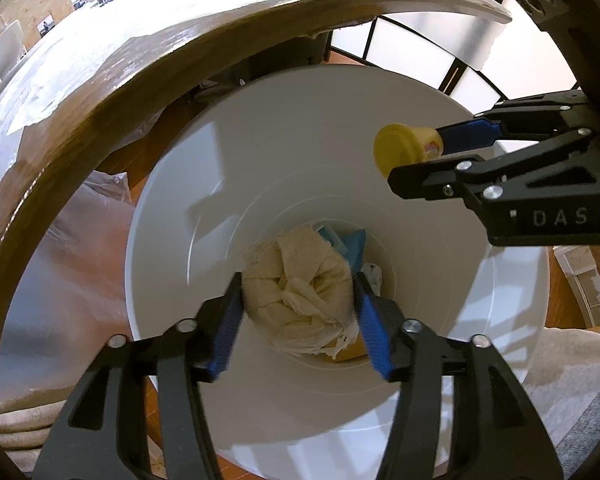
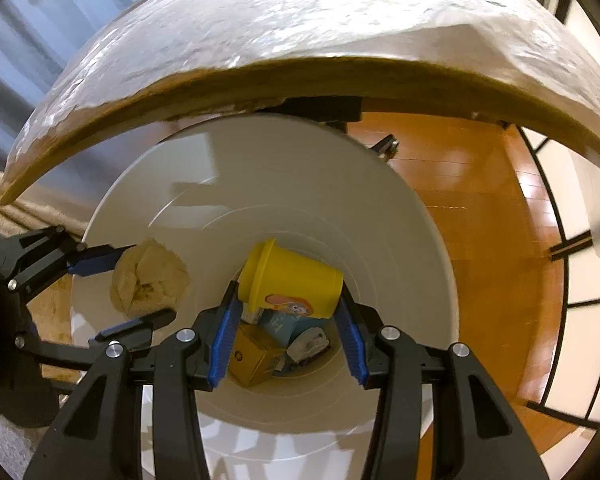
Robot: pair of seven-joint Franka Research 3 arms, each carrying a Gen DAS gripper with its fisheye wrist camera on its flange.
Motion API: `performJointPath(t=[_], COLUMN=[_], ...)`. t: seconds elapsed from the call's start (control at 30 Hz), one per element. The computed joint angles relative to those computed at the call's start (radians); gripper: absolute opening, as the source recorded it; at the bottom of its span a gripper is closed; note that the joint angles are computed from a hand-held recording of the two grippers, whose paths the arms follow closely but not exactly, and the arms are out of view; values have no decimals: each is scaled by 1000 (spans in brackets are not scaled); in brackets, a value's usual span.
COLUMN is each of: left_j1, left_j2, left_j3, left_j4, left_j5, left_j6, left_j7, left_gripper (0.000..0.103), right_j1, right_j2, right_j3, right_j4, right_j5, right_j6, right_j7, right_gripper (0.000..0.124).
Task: Collect trash
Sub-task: 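Lower the left tool into the bin while the right tool lowers the yellow cup, then open the left tool dropping the tissue while the right tool drops the yellow cup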
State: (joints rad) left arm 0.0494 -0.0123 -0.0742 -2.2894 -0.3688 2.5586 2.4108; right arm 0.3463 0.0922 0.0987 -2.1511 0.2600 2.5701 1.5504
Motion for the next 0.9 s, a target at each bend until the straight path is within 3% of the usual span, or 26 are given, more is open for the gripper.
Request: performJointPath(t=[0.07, 0.1, 0.23, 0.5, 0.6, 0.67, 0.7, 0.83, 0.9], left_j1=[0, 1, 3, -2, -15, -29, -42, -88, -93], left_j2=[-5, -6, -9, -79, -135, -172, -196, -231, -224], left_j3=[1, 2, 6, 25, 48, 70, 86, 149, 158], left_j4=[-7, -7, -1, -21, -38, -47, -56, -29, 2], left_j5=[-4, -10, -21, -67, -106, -152, -205, -397, -459], left_j6=[17, 19, 10, -30, -35, -26, -5, 15, 33], left_j7=[2, 4, 10, 38, 66, 91, 121, 222, 234], left_gripper=[75, 77, 77, 78, 78, 97, 99, 100, 100], right_j1=[0, 0, -6, -3, -7, -21, -26, -46, -43], right_j2=[-8, -12, -31, -103, -149, -173, -178, -164, -151], right_j3=[-3, -3, -5, 3, 10, 25, 31, 46, 37], right_j4=[-7, -12, -25, -47, -47, -28, -15, 90, 126], right_j5=[-4, -3, 17, -20, -121, -273, -325, -534, -538], right_j6=[11, 19, 31, 33, 42, 46, 38, -3, 13], right_j7=[18, 24, 40, 108, 174, 276, 313, 478, 496], right_gripper=[63, 70, 81, 89, 98, 98, 98, 98, 98])
